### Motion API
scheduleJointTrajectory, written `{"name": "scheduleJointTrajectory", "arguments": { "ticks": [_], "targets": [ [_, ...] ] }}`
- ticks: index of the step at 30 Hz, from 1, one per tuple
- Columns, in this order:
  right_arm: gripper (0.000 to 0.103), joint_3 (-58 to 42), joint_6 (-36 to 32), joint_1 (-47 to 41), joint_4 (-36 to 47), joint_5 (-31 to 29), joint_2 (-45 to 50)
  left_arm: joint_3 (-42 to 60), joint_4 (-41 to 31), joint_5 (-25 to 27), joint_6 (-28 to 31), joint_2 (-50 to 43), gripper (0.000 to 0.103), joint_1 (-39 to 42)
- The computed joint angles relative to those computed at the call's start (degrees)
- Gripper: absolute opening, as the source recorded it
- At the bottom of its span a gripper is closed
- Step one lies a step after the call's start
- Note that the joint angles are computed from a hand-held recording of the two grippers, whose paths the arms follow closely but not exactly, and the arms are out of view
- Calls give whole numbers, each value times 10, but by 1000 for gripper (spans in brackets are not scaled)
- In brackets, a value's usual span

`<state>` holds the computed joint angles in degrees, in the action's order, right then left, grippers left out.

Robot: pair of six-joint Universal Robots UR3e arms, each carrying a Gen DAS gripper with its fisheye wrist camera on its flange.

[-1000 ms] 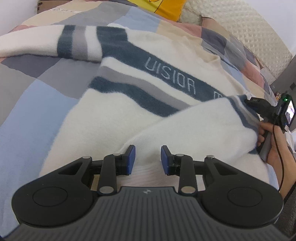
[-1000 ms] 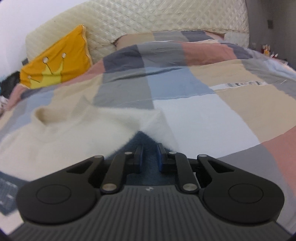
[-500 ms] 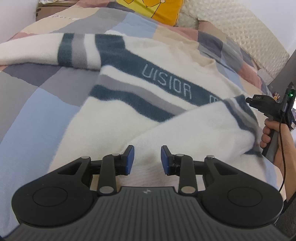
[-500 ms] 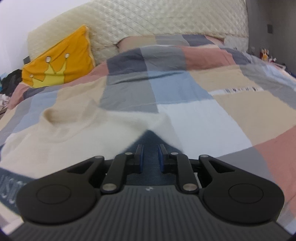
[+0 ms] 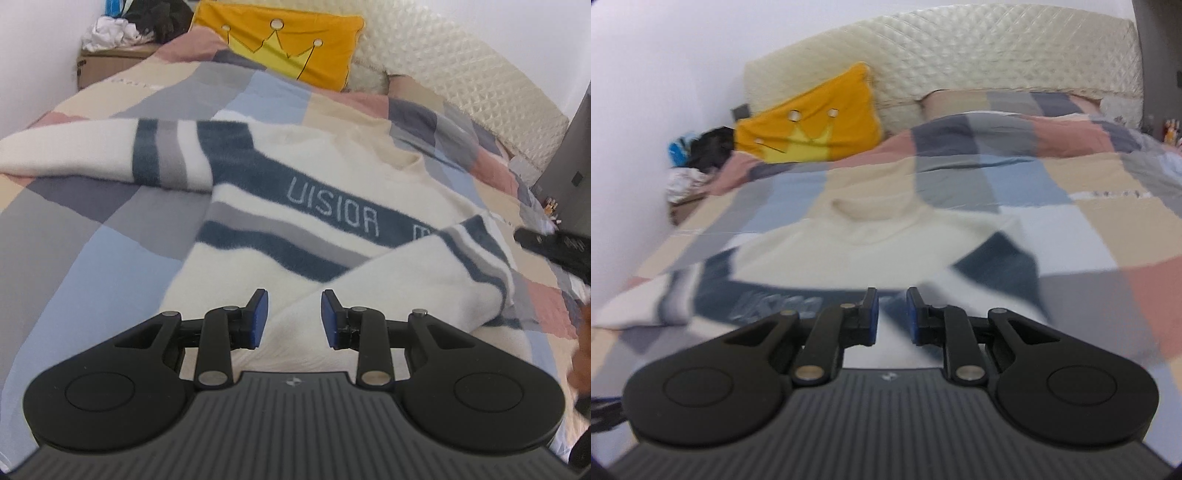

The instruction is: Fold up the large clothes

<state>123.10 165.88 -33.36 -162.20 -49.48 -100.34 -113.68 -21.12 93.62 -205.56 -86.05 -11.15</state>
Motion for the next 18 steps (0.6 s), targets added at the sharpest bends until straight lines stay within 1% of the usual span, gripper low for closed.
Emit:
{"name": "scheduleJointTrajectory", "arguments": {
  "ticks": [4, 7, 10, 11, 12, 13, 14, 15, 16, 18],
  "targets": [
    [20, 90, -29, -53, 102, 62, -156, -19, 39, -4, 1, 18, 38, -10],
    [20, 134, -67, -89, 215, 94, -274, -18, 54, 18, 8, 20, 38, -31],
    [20, 148, -130, -144, 384, 131, -407, -17, 61, 37, 2, 16, 39, -50],
    [20, 147, -158, -168, 453, 147, -452, -14, 58, 38, -3, 12, 39, -54],
    [20, 146, -180, -187, 503, 155, -490, -14, 62, 35, -6, 7, 40, -57],
    [20, 152, -187, -195, 518, 156, -512, -12, 64, 34, -6, 1, 40, -59],
    [20, 161, -180, -187, 495, 149, -512, -8, 64, 37, -4, -7, 40, -62],
    [20, 171, -166, -172, 456, 136, -502, -5, 65, 40, 1, -13, 41, -64],
    [20, 178, -162, -165, 437, 127, -498, -3, 67, 43, 6, -20, 42, -65],
    [20, 193, -126, -138, 359, 106, -457, -3, 74, 44, 10, -31, 43, -56]
  ]
}}
